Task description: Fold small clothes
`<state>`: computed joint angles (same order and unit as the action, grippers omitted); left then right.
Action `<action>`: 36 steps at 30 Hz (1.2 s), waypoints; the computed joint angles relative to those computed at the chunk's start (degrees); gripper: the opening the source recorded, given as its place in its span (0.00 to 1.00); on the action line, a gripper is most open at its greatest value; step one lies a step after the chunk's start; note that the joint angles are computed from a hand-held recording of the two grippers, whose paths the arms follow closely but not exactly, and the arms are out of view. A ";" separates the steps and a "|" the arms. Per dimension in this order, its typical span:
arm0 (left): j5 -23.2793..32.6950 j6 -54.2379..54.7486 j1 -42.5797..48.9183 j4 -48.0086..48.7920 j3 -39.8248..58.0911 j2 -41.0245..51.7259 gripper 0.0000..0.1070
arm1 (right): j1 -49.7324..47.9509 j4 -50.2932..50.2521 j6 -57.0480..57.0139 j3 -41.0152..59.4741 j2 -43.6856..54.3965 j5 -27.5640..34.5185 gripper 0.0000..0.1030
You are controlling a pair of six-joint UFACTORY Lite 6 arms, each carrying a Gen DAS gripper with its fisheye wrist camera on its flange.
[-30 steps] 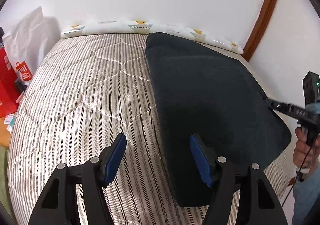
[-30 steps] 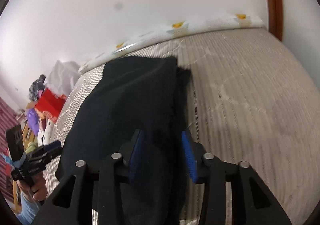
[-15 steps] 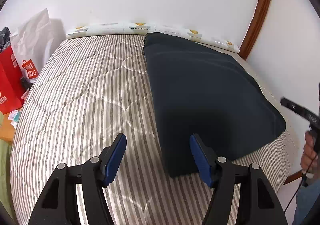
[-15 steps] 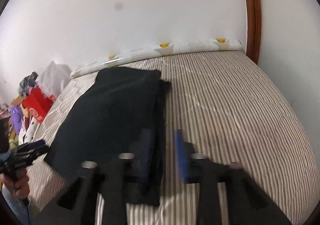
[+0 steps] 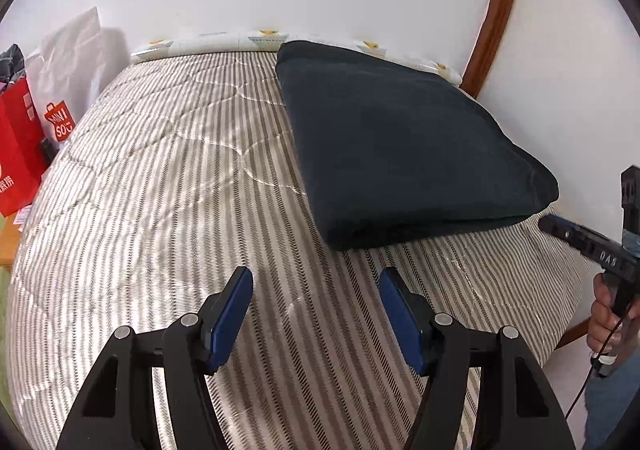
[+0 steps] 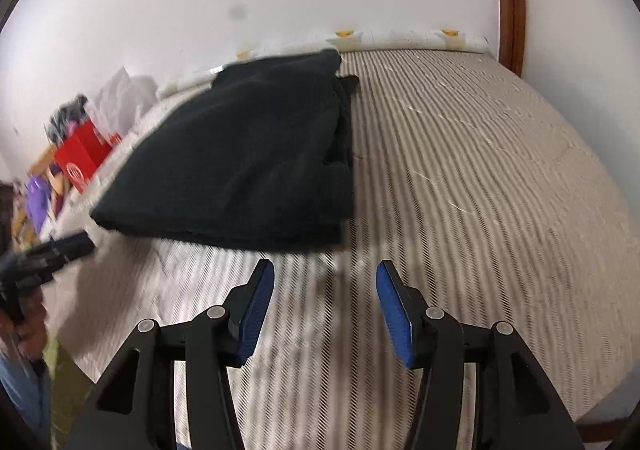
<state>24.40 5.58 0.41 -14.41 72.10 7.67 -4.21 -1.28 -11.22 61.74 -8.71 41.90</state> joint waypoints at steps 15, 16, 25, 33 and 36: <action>-2.19 -9.45 -3.60 4.18 11.85 11.23 0.15 | 0.96 5.40 -4.92 6.47 11.42 -8.53 0.20; -1.67 -8.34 -3.49 2.38 13.39 12.30 0.15 | 0.68 5.89 -5.52 7.31 12.16 -8.47 0.19; 5.38 -11.39 -4.31 3.69 30.68 24.60 0.16 | -1.52 6.02 -4.99 23.91 27.03 -6.35 0.21; 8.09 0.37 -0.78 -6.79 19.97 15.67 0.19 | -1.97 2.88 -7.62 23.91 20.33 1.99 0.33; 7.30 4.76 -0.06 -10.58 16.11 11.19 0.28 | -1.64 6.74 -8.65 27.35 20.22 2.52 0.58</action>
<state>31.70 10.34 0.34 -24.99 88.21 18.86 -5.85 5.45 -19.88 89.09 11.51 44.42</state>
